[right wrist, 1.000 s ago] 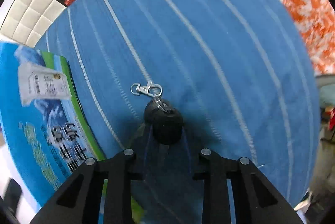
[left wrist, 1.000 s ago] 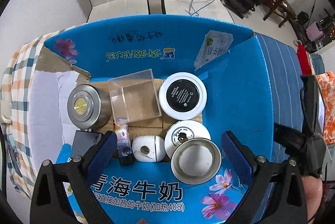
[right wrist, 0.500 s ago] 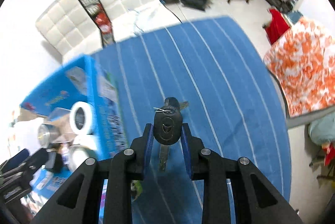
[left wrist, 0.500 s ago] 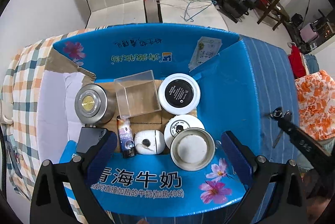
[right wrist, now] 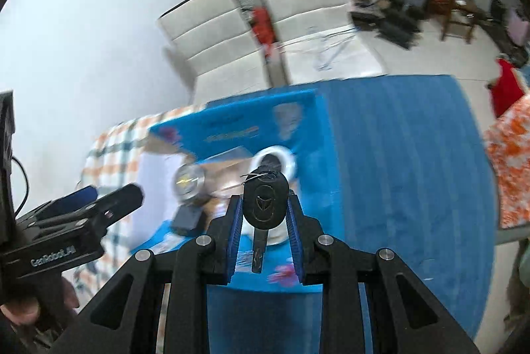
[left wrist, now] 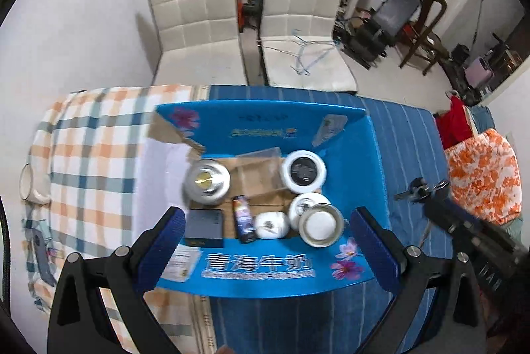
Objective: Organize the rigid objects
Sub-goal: 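Carry the car keys into the blue box and open the right tool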
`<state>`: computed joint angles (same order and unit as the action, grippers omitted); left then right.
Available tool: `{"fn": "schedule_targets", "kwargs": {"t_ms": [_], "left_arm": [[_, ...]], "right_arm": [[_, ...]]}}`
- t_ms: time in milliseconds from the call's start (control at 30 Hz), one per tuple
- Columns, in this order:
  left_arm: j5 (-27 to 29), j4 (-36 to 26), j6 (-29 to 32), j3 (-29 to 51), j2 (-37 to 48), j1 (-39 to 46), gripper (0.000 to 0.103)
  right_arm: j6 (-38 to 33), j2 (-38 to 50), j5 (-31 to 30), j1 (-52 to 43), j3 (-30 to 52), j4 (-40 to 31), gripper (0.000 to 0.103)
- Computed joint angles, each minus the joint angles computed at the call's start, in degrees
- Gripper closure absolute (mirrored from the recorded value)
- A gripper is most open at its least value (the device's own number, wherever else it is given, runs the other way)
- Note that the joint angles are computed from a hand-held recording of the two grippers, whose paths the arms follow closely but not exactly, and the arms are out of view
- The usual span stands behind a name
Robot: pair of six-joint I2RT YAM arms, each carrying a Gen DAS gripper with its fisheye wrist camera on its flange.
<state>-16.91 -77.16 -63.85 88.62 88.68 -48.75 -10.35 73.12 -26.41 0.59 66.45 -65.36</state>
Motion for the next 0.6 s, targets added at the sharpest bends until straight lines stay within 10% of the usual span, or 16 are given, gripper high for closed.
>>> {"fn": "schedule_targets", "kwargs": {"t_ms": [600], "left_arm": [[8.12, 12.61, -3.15, -36.25, -14.78, 8.75, 0.001]], "right_arm": [[20.12, 15.93, 12.73, 27.91, -17.76, 27.87, 0.074]]}}
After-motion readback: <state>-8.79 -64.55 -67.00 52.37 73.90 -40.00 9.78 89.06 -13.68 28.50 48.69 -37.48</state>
